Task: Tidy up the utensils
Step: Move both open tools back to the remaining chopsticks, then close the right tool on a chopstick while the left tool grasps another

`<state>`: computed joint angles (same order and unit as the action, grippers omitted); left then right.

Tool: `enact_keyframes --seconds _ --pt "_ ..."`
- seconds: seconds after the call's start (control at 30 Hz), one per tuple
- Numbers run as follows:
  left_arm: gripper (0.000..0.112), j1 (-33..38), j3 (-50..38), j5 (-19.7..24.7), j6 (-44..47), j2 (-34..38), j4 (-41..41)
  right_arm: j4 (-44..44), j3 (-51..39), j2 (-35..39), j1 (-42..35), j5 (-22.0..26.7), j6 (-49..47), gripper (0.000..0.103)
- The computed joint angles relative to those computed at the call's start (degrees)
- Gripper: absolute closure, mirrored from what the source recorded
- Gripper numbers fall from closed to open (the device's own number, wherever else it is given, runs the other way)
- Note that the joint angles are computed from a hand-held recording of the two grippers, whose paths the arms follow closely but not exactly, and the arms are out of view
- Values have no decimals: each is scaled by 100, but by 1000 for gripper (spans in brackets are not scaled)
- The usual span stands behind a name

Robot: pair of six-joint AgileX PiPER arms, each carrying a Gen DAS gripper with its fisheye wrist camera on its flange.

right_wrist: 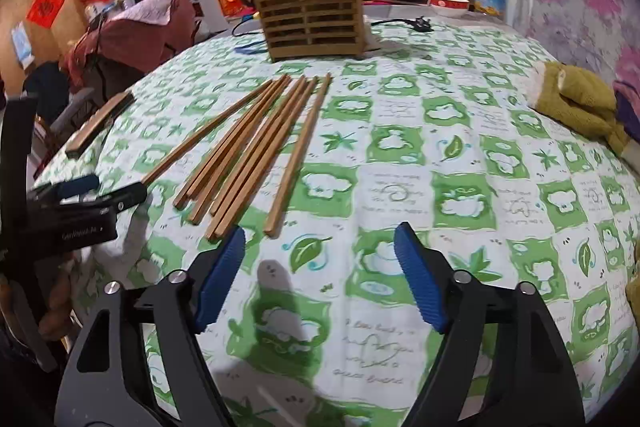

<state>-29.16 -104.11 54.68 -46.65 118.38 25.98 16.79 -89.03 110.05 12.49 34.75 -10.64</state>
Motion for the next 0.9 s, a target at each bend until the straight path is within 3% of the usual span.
enact_keyframes --seconds 0.2,0.53,0.63,0.7,0.9 --pt "15 2 120 -69 -63 -48 30 -133 -128 87 102 123 97 46" --pt "15 -121 80 22 -147 -5 306 -275 -610 382 260 406 331 58" --pt "15 -140 105 4 -152 -16 340 -482 -661 435 302 411 515 65" --pt "15 -139 104 2 -143 -17 332 -730 -683 442 320 418 673 77" --pt "15 -166 114 0 -158 -19 389 -575 -546 335 -77 330 664 74"
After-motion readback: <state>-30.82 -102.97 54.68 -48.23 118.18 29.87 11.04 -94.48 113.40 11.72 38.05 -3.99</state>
